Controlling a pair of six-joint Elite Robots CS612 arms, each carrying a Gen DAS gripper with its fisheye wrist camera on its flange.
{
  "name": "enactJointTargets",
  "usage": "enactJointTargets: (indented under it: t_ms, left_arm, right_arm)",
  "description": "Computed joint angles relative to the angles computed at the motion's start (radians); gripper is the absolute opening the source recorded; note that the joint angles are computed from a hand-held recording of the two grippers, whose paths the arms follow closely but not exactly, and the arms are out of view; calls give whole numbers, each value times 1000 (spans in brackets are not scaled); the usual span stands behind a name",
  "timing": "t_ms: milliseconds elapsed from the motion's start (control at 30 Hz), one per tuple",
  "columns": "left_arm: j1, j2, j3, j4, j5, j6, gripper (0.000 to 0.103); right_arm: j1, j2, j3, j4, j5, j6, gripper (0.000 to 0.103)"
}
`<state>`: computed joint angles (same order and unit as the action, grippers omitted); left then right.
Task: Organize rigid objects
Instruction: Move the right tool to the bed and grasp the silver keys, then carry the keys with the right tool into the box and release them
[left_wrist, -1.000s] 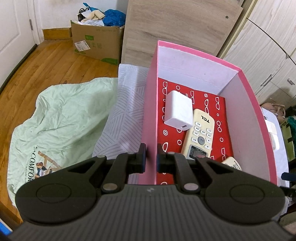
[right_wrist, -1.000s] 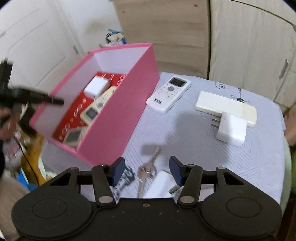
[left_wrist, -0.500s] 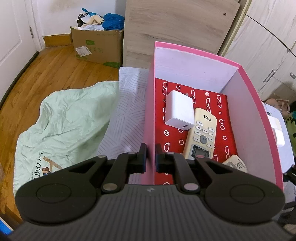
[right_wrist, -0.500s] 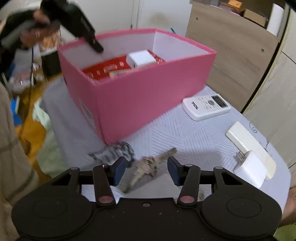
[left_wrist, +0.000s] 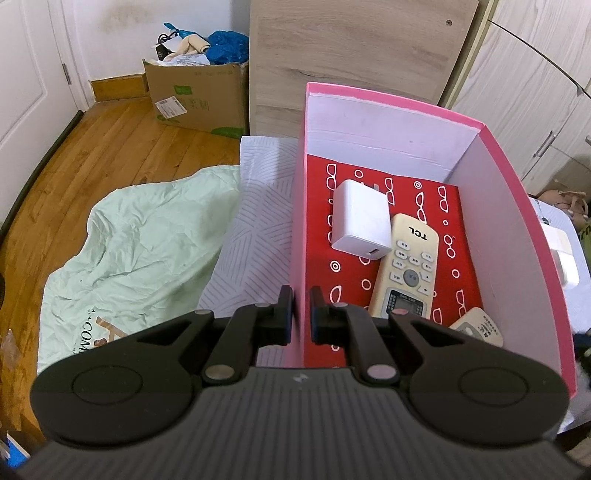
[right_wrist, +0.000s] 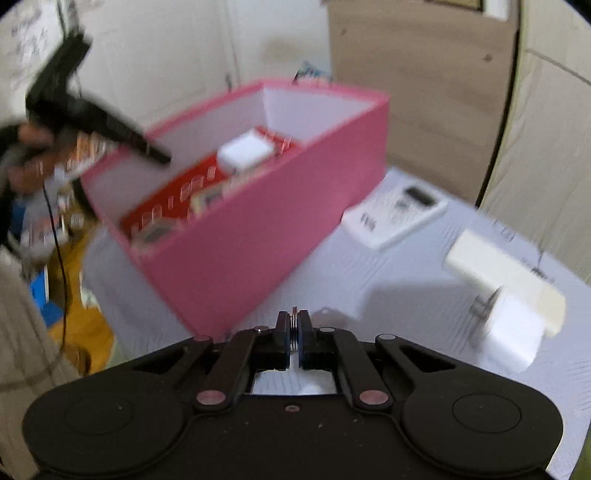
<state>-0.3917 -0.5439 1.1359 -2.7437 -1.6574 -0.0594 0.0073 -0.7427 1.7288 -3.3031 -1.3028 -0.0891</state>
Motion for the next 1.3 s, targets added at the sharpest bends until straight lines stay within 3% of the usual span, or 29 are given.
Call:
enactJointTargets:
  t_ms: [367,700,833,1133,1267,1300]
  left_arm:
    - [0,-2,3,2,7,11,8]
    - [-1,-8,11,-6,3,-4,8]
    - [-1,-10,13,-7,-2,-11,8]
    - [-8,-12,17,-14,23,10,8]
    - [-7,-12,18,-15,18,13,8]
    - [-6,-12,18,-15,18,15,8]
  right_arm:
    - [1,-13,17,-337,-79,188,6]
    - [0,4,-32,-429,53,242,6]
    - [13,18,-65,-381,107,235,6]
    - [47,38,-130,-160,85,156,6]
    - [78,46,-155,-91,-65,32,6]
    - [79,48,-160,-74,-75,22,6]
